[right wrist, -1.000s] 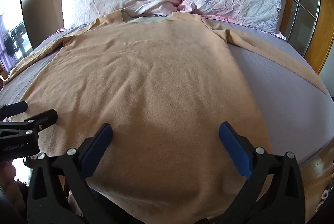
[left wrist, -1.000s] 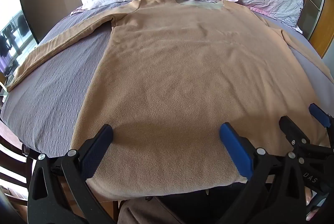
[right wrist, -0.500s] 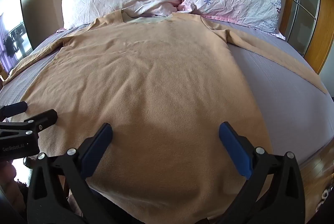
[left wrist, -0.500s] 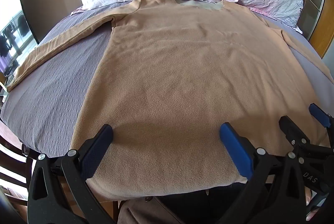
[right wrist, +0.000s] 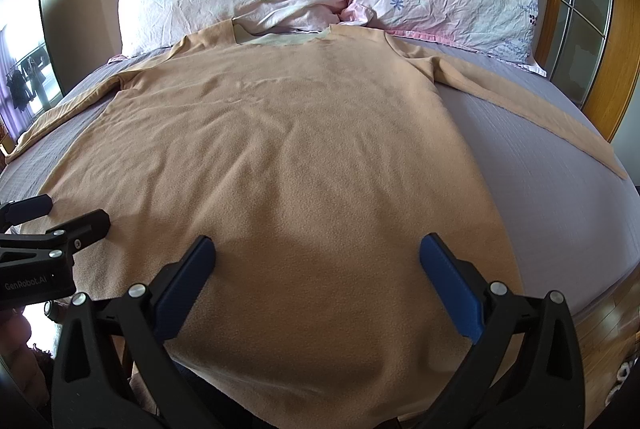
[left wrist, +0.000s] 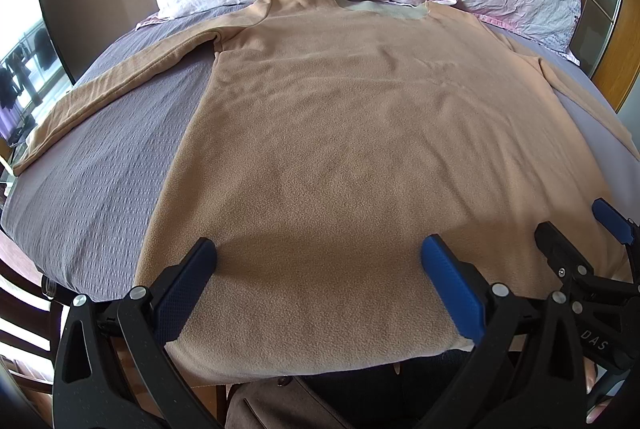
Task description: Fold small clothes
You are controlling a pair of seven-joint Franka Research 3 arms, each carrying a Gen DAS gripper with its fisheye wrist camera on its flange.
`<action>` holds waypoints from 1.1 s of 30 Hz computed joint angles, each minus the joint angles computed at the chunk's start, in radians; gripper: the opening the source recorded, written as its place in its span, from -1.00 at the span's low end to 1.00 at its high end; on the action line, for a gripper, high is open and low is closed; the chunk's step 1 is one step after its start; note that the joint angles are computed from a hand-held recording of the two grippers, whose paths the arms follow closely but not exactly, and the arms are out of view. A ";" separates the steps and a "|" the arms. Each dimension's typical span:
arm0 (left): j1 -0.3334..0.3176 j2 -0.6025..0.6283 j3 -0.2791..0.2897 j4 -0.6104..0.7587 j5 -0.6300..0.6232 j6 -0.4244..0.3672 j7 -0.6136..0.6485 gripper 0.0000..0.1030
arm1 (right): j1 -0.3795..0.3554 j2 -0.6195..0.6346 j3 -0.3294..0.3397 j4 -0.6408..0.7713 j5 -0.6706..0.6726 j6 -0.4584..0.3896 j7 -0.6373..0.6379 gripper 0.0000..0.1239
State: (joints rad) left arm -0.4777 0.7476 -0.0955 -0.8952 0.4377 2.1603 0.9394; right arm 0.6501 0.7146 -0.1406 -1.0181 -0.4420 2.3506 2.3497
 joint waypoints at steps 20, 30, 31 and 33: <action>0.000 -0.001 0.001 -0.002 0.001 0.002 -0.001 0.97 | 0.001 -0.003 -0.002 -0.006 -0.004 0.004 0.004 0.64; 0.000 -0.001 0.000 -0.002 0.001 0.002 -0.001 0.97 | 0.002 -0.004 -0.002 -0.010 -0.006 0.006 0.007 0.64; 0.000 -0.001 0.000 -0.002 0.001 0.002 -0.001 0.97 | 0.002 -0.004 -0.002 -0.010 -0.006 0.006 0.007 0.64; 0.000 -0.001 0.000 -0.002 0.001 0.002 -0.001 0.97 | 0.002 -0.005 -0.002 -0.011 -0.007 0.007 0.007 0.64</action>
